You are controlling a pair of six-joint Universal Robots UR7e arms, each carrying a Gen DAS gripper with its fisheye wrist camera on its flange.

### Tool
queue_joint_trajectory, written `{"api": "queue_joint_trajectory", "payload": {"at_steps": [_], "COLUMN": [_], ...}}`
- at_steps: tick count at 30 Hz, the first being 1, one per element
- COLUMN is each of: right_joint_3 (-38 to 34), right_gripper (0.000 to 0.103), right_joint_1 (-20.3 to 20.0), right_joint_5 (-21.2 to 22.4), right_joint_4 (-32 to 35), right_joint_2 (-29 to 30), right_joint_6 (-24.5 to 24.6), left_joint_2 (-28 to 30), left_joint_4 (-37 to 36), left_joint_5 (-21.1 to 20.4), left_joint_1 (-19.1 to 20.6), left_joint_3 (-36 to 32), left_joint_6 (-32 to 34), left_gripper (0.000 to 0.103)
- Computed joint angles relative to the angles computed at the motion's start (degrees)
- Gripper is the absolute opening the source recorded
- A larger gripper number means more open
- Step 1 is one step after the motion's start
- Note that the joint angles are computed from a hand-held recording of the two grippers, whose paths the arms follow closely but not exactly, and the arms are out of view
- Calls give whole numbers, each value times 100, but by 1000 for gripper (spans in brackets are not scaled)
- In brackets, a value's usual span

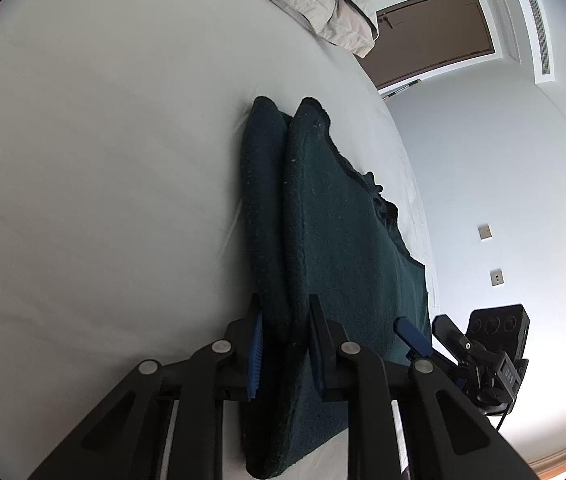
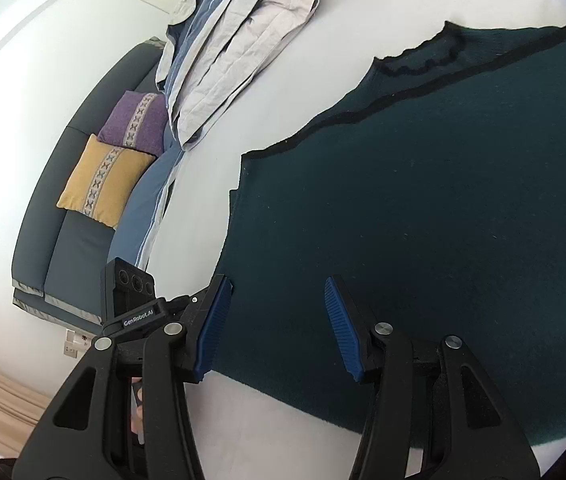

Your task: Fold small clothes

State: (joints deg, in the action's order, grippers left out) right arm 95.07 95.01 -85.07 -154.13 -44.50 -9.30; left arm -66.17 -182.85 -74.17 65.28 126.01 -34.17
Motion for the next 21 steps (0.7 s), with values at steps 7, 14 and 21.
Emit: {"api": "queue_joint_trajectory", "payload": {"at_steps": [7, 14, 21], "right_joint_3": [-925, -825, -686], "right_gripper": [47, 47, 49], "right_joint_1": [49, -35, -770], "right_joint_5": [-389, -51, 1140], "right_joint_4": [679, 663, 780], "right_joint_2": [727, 583, -52], "right_joint_6": [197, 140, 685], "left_joint_2": [-11, -3, 670], "left_joint_4": [-80, 273, 880], "left_joint_5": [53, 467, 549], "left_joint_1": [-42, -531, -1136], "left_joint_3": [18, -282, -1270], "left_joint_6": [53, 153, 542], "left_gripper": [19, 18, 18]}}
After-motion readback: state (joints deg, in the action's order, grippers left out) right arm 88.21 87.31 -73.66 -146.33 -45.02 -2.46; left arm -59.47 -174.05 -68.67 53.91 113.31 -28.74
